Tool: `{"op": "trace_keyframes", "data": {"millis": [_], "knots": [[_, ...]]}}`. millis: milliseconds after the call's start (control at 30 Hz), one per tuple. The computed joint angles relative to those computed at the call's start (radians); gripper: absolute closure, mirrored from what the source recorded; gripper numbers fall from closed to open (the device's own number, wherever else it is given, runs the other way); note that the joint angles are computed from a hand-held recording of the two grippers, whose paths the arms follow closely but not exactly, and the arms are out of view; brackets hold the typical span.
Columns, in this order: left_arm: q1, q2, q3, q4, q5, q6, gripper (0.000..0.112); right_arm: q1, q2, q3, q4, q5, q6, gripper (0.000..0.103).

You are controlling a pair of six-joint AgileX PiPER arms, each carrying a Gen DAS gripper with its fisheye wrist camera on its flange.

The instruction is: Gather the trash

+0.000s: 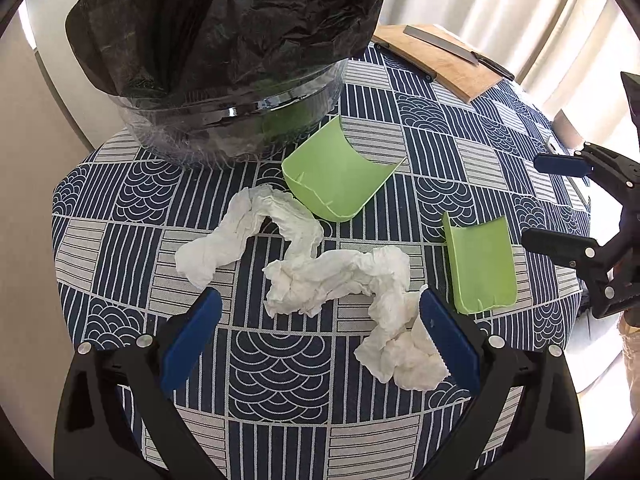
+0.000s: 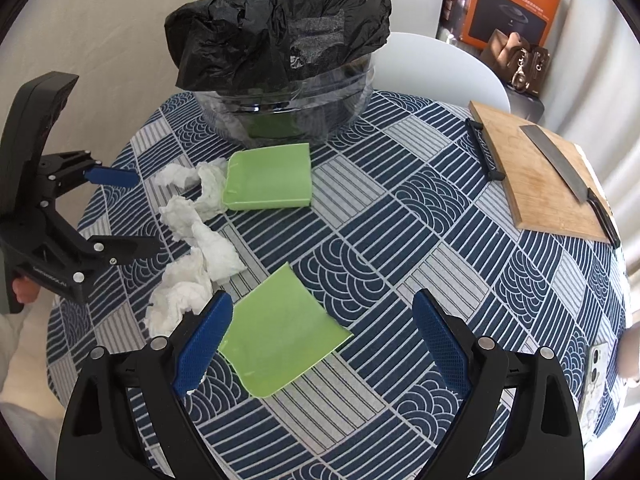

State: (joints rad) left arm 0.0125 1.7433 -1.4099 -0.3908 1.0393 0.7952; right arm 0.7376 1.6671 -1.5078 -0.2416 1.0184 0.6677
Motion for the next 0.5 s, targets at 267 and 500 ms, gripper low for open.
{"op": "trace_keyframes", "data": {"millis": [267,500], "knots": [[-0.04,0.046,-0.025,0.033,0.004,-0.011,0.015,0.011,-0.013,0.096,0.06,-0.051,0.004,0.016],[-0.054,0.108,-0.088,0.05,0.031,-0.021,0.015,0.023,-0.01,0.155,0.115,-0.1,-0.037,0.016]]}}
